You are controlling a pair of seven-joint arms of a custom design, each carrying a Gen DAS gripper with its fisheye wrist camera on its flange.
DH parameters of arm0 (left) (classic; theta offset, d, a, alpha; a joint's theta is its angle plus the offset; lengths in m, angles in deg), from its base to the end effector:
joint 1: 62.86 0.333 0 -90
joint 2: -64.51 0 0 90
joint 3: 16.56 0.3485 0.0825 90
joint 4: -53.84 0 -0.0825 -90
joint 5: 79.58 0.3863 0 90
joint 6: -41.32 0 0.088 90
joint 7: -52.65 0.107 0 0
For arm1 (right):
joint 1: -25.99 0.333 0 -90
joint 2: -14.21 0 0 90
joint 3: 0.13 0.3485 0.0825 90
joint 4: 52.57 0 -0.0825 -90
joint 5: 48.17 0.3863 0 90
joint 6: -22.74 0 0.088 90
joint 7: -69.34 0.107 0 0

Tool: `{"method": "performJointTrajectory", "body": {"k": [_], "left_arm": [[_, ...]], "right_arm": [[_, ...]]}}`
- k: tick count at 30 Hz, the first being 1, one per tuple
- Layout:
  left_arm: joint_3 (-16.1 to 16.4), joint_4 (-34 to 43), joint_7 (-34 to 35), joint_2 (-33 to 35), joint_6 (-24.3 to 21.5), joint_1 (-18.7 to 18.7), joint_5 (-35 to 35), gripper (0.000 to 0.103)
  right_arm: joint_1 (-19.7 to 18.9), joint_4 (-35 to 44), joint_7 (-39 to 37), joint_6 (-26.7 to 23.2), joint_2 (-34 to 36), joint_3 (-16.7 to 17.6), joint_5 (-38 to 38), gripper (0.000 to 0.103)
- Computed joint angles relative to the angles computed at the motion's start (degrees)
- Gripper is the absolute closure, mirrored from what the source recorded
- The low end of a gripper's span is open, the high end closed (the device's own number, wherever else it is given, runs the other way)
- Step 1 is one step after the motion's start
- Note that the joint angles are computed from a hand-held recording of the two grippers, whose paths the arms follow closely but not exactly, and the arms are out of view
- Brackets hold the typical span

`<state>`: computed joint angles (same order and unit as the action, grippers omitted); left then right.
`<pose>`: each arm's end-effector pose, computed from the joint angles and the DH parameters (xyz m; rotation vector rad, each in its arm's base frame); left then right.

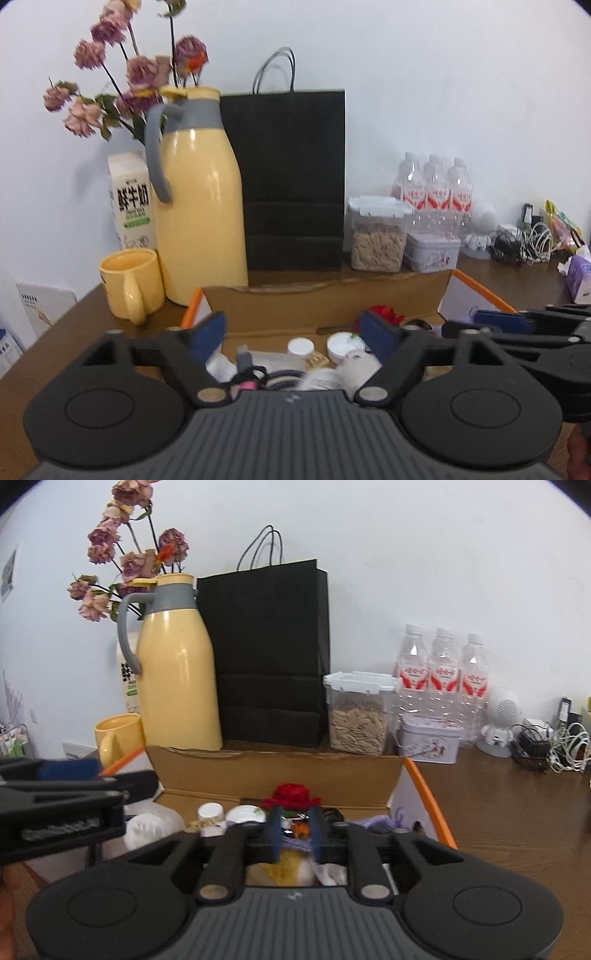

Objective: Organize objects
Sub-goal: 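Carry the clip with the right tool while the left tool carries the disc into the box, releasing both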

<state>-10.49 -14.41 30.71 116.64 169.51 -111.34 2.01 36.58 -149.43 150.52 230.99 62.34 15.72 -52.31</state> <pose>0.6024 -0.5505 0.2903 -1.5888 1.2487 -0.8507 0.6820 0.2875 0.2826 -1.7659 1.0692 -0.6577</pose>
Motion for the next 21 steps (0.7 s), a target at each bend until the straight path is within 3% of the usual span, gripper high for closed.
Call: {"method": "performJointTrajectory", "body": {"k": [1, 2, 4, 7, 13, 21], "left_arm": [[0.19, -0.48, -0.43, -0.33, -0.2, -0.26, 0.3, 0.006], [0.23, -0.85, -0.8, -0.6, -0.78, -0.45, 0.32, 0.0], [0.14, -1.29, -1.15, -1.0, -2.11, -0.72, 0.33, 0.0], [-0.3, -1.95, -1.77, -1.6, -2.87, -0.67, 0.45, 0.0], [-1.13, -3.01, -2.24, -2.54, -3.2, -0.25, 0.63, 0.0], [-2.37, -7.22, -4.62, -6.16, -5.88, -1.16, 2.19, 0.0]], "right_arm": [[0.49, -0.38, -0.19, 0.71, -0.17, -0.6, 0.7, 0.05], [0.86, -0.81, -0.34, 1.4, -0.42, -1.09, 1.25, 0.045], [1.56, -1.44, -0.54, 2.79, -0.7, -1.88, 2.26, 0.023], [1.77, -2.05, -0.4, 4.02, -1.0, -2.24, 2.53, 0.005], [1.71, -2.62, -0.07, 3.86, -1.55, -2.29, 1.83, 0.0], [-1.74, -7.95, 2.86, 6.02, -4.9, -0.12, -3.73, 0.0]]}}
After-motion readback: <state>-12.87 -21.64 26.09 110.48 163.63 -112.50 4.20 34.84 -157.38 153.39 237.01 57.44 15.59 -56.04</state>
